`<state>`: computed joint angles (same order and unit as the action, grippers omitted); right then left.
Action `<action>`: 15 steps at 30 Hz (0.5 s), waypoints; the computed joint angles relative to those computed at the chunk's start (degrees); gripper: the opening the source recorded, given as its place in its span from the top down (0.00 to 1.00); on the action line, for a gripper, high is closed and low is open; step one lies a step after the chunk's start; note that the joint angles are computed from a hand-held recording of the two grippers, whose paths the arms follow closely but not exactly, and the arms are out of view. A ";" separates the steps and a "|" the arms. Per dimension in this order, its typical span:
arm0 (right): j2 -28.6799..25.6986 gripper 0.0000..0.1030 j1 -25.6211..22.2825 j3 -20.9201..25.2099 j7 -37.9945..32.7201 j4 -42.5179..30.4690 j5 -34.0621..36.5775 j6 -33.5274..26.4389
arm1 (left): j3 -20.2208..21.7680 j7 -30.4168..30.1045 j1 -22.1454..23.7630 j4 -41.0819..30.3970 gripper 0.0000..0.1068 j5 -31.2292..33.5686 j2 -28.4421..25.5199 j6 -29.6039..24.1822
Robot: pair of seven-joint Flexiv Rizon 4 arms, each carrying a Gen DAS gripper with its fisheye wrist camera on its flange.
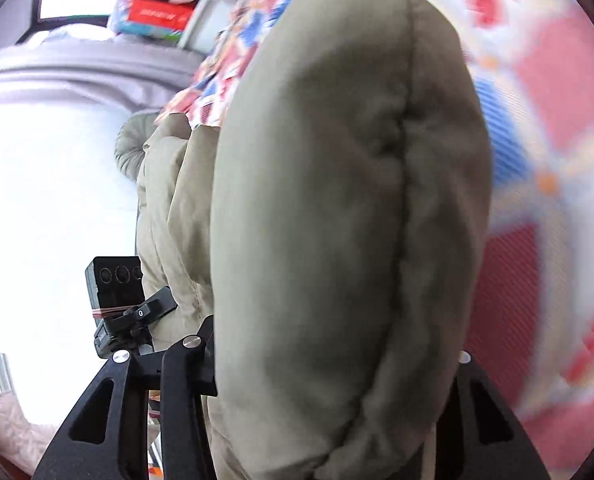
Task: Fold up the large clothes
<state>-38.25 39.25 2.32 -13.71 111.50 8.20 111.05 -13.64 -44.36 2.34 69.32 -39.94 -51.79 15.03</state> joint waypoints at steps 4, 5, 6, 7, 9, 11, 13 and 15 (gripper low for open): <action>-8.17 0.51 -5.96 2.44 0.15 -14.16 -7.16 -5.81 | 1.38 -2.75 -0.76 -13.47 0.28 3.19 -7.98 1.58; -10.21 0.51 -6.91 2.91 0.26 -17.34 -8.49 -6.98 | 1.62 -3.71 -1.02 -16.15 0.28 4.07 -9.77 2.10; -12.34 0.51 -7.73 3.23 0.40 -20.75 -9.82 -8.58 | 2.07 -5.04 -1.40 -19.62 0.28 5.15 -12.17 2.66; -14.08 0.51 -8.34 3.48 0.47 -23.26 -10.80 -9.80 | 2.42 -6.04 -1.71 -22.18 0.28 6.28 -14.03 2.99; -18.35 0.51 -10.07 4.63 0.59 -30.07 -13.28 -14.32 | 3.38 -9.65 -2.34 -28.75 0.23 8.45 -18.72 2.57; -20.95 0.48 -9.74 3.58 1.68 -34.33 -14.01 -18.53 | 2.84 -12.17 -1.93 -33.11 0.20 8.93 -22.33 1.39; -22.56 0.40 -8.48 1.30 4.19 -36.62 -13.47 -21.11 | 2.11 -12.06 -1.21 -33.43 0.17 9.22 -23.30 2.04; -23.27 0.35 -7.19 -0.69 7.50 -36.83 -12.12 -21.01 | 1.70 -10.82 -0.82 -31.72 0.17 9.73 -22.56 3.49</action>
<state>-61.52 32.07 1.63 -6.21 74.68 -3.92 90.04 -11.94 -55.18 1.52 37.60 -30.21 -74.35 18.51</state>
